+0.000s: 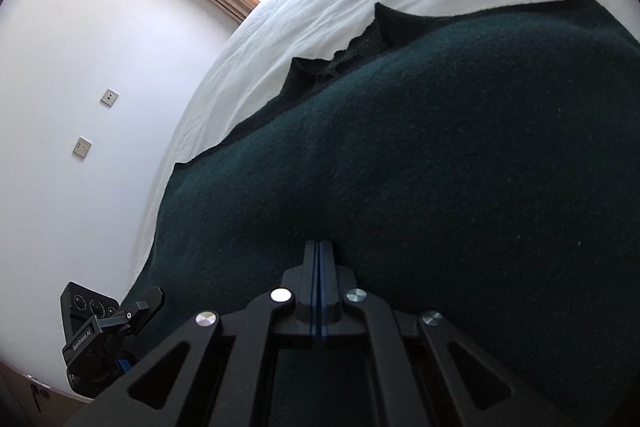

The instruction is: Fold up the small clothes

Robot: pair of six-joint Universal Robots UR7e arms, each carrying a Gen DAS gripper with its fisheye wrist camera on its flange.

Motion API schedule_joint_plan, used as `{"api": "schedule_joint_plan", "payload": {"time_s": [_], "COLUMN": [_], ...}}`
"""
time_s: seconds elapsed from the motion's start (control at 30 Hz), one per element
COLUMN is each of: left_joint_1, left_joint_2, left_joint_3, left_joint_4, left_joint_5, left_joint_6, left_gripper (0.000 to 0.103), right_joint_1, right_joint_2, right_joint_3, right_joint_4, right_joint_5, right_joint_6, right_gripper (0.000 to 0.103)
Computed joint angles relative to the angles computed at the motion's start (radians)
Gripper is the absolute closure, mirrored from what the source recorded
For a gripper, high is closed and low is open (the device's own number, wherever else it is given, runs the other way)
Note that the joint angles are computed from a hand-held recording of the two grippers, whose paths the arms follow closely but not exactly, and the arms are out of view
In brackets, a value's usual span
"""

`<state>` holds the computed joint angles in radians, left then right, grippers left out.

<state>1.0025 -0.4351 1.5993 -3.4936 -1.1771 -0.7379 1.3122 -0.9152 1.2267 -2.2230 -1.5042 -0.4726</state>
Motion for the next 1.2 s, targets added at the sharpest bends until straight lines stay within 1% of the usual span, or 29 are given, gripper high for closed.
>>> {"api": "schedule_joint_plan", "payload": {"time_s": [0.07,0.17,0.2,0.33,0.4,0.43,0.5,0.53,0.57,0.6,0.63,0.67,0.73,0.77,0.8,0.83,0.87,0.97,1.07,1.1,1.13,1.2], "left_joint_1": [-0.002,-0.012,-0.02,-0.062,-0.09,-0.102,-0.129,-0.142,-0.153,-0.164,-0.17,-0.173,-0.173,-0.17,-0.167,-0.165,-0.163,-0.166,-0.177,-0.179,-0.182,-0.184], "left_joint_2": [-0.007,-0.005,-0.006,0.002,0.019,0.026,0.076,0.108,0.148,0.197,0.248,0.302,0.416,0.465,0.503,0.528,0.547,0.583,0.616,0.63,0.649,0.671], "left_joint_3": [0.012,-0.004,-0.011,-0.088,-0.161,-0.198,-0.323,-0.391,-0.469,-0.556,-0.642,-0.73,-0.907,-0.982,-1.033,-1.06,-1.075,-1.099,-1.132,-1.149,-1.176,-1.204], "left_joint_4": [-0.008,0.014,0.027,0.117,0.181,0.217,0.312,0.362,0.421,0.491,0.563,0.636,0.795,0.872,0.916,0.943,0.945,0.932,0.92,0.925,0.932,0.931], "left_joint_5": [0.009,0.036,0.053,0.132,0.172,0.186,0.21,0.22,0.226,0.234,0.236,0.234,0.245,0.245,0.245,0.245,0.253,0.291,0.33,0.342,0.353,0.366], "left_joint_6": [0.008,0.031,0.045,0.139,0.218,0.266,0.378,0.434,0.491,0.548,0.595,0.632,0.683,0.686,0.688,0.69,0.7,0.768,0.855,0.879,0.899,0.931], "left_gripper": [0.086,0.088,0.088,0.088,0.088,0.088,0.088,0.088,0.088,0.088,0.088,0.088,0.088,0.088,0.088,0.088,0.088,0.088,0.088,0.088,0.088,0.088], "right_joint_1": [0.008,0.016,0.012,-0.005,-0.022,-0.035,-0.066,-0.081,-0.089,-0.1,-0.109,-0.117,-0.134,-0.141,-0.146,-0.15,-0.153,-0.172,-0.18,-0.178,-0.168,-0.145], "right_joint_2": [-0.012,-0.006,-0.003,0.0,0.003,0.005,0.005,-0.002,-0.01,-0.016,-0.017,-0.013,0.0,0.003,0.009,0.017,0.025,0.053,0.068,0.072,0.078,0.106], "right_joint_3": [0.008,0.006,0.008,0.004,-0.035,-0.061,-0.106,-0.117,-0.118,-0.13,-0.15,-0.179,-0.242,-0.263,-0.286,-0.313,-0.339,-0.411,-0.439,-0.449,-0.451,-0.502], "right_joint_4": [-0.014,-0.021,-0.023,-0.02,0.053,0.102,0.18,0.191,0.182,0.185,0.2,0.225,0.285,0.303,0.324,0.349,0.375,0.465,0.496,0.503,0.501,0.555], "right_joint_5": [-0.011,-0.048,-0.046,-0.003,0.044,0.084,0.17,0.212,0.249,0.277,0.294,0.309,0.342,0.349,0.351,0.34,0.327,0.357,0.41,0.41,0.389,0.336], "right_joint_6": [0.02,-0.014,-0.028,-0.053,-0.02,0.012,0.072,0.088,0.096,0.094,0.095,0.101,0.111,0.113,0.114,0.118,0.119,0.113,0.108,0.103,0.1,0.073], "right_gripper": [0.103,0.103,0.103,0.103,0.103,0.103,0.096,0.085,0.07,0.064,0.054,0.05,0.046,0.043,0.041,0.041,0.041,0.041,0.039,0.038,0.036,0.035]}}
